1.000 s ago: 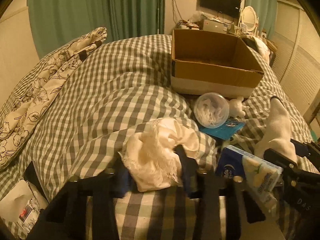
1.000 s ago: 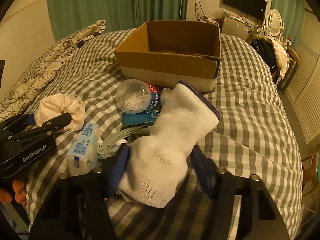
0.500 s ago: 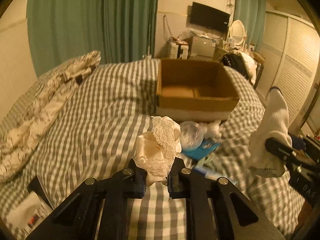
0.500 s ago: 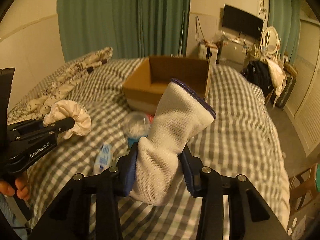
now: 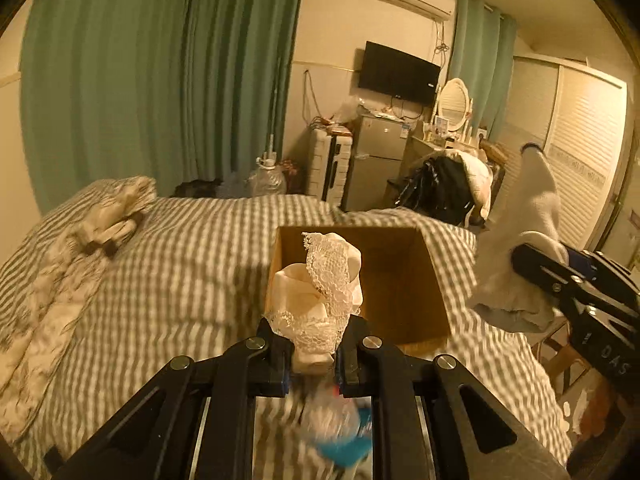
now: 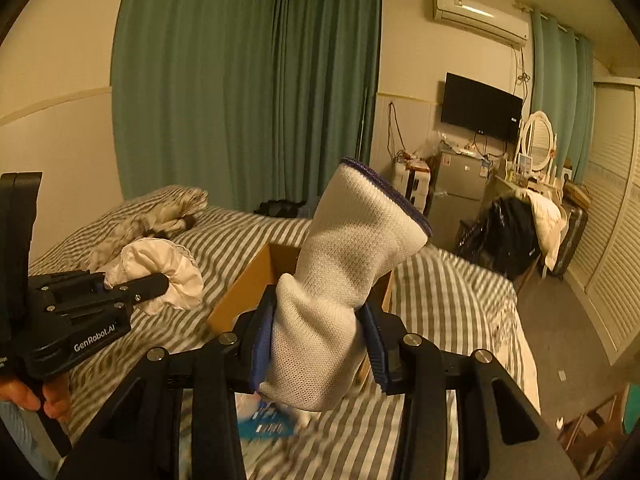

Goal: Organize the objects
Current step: 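Carry both items over the cardboard box and open both tools to drop them, then grasp the tissue pack with the left tool while the right grasps the white tube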

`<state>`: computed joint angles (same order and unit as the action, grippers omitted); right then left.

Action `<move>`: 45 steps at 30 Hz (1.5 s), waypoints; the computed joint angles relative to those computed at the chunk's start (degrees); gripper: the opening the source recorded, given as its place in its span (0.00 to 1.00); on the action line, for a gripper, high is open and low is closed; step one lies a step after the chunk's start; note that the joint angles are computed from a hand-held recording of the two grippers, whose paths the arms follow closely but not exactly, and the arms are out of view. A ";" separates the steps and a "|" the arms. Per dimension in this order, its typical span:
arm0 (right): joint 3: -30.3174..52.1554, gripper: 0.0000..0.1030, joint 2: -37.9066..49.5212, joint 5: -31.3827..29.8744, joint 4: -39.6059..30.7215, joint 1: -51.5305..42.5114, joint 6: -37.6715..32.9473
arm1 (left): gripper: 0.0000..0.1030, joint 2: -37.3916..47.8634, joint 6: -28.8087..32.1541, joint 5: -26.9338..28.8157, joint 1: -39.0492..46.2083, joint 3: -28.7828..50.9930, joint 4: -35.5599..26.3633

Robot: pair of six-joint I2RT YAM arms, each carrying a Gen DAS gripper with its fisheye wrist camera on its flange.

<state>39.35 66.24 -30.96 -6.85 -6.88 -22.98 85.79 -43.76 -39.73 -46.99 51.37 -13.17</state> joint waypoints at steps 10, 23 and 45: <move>15.92 0.38 30.44 7.56 9.82 7.16 5.05 | 0.15 22.18 9.52 10.61 11.26 9.99 10.65; 14.95 0.72 33.14 5.34 14.20 4.65 6.06 | 0.82 18.78 4.45 7.10 10.56 7.16 7.52; -4.43 0.84 -14.22 -7.43 -20.26 -22.06 -17.72 | 0.82 15.14 -40.64 -10.12 -24.04 13.13 -40.46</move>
<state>34.93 52.02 -38.39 -27.11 -28.94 -40.70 100.93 -84.40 -49.86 -71.02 64.49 -53.62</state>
